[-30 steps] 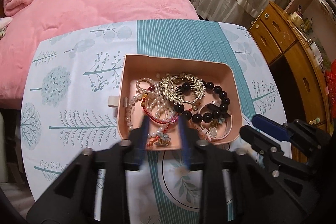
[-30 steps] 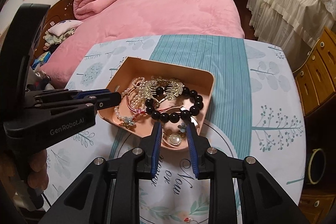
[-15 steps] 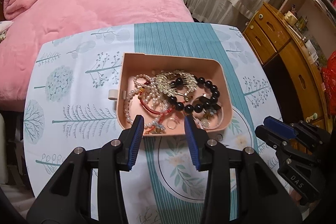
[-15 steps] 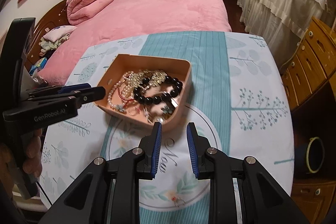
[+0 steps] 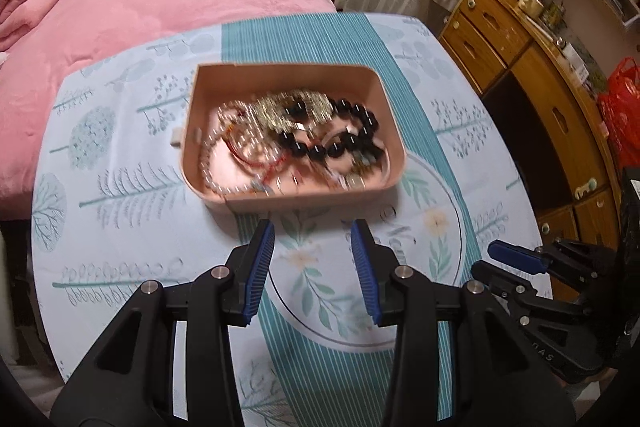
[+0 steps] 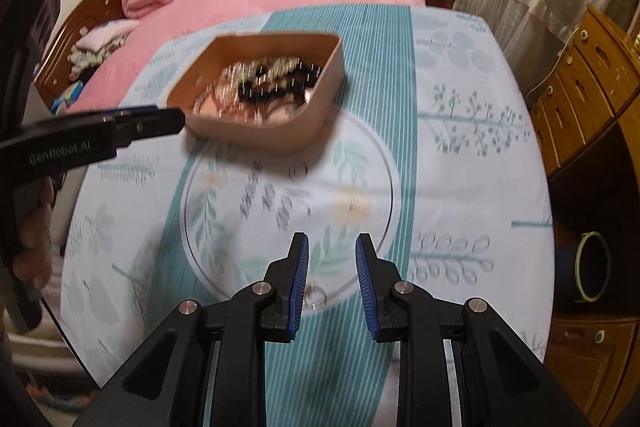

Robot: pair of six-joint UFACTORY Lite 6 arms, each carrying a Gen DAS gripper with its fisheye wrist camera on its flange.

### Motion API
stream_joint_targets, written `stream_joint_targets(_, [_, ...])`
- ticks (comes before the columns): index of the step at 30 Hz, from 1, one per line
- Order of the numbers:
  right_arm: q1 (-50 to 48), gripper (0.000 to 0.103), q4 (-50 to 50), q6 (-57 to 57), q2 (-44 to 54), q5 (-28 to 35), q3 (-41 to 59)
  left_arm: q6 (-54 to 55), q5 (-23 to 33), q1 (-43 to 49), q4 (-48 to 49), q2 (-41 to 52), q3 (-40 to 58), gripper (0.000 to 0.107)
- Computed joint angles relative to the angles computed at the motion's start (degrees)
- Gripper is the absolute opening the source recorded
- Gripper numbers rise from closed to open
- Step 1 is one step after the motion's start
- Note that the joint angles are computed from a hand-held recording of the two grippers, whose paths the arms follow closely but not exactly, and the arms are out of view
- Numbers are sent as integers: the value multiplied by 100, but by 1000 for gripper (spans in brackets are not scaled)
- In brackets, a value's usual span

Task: Organize jewelry
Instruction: 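Move the right tool to the red-stone ring on the cloth, then grasp the red-stone ring with the right tool and lift it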

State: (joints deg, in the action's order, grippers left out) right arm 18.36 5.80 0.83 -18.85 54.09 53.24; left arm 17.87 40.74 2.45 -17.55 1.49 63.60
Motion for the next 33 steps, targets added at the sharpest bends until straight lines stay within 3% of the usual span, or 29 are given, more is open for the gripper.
stream_joint_targets(16, [266, 24, 477, -1536, -489, -474, -1068, 102, -548, -391, -355, -628, -1862, 37])
stream_joint_targets(31, [547, 24, 235, -2016, 177, -1005, -1006, 261, -687, -185, -684, -312, -1900, 37])
stream_joint_targets(33, [582, 20, 144, -1947, 166, -1035, -1021, 292, -676, -144, -718, -288, -1884, 37])
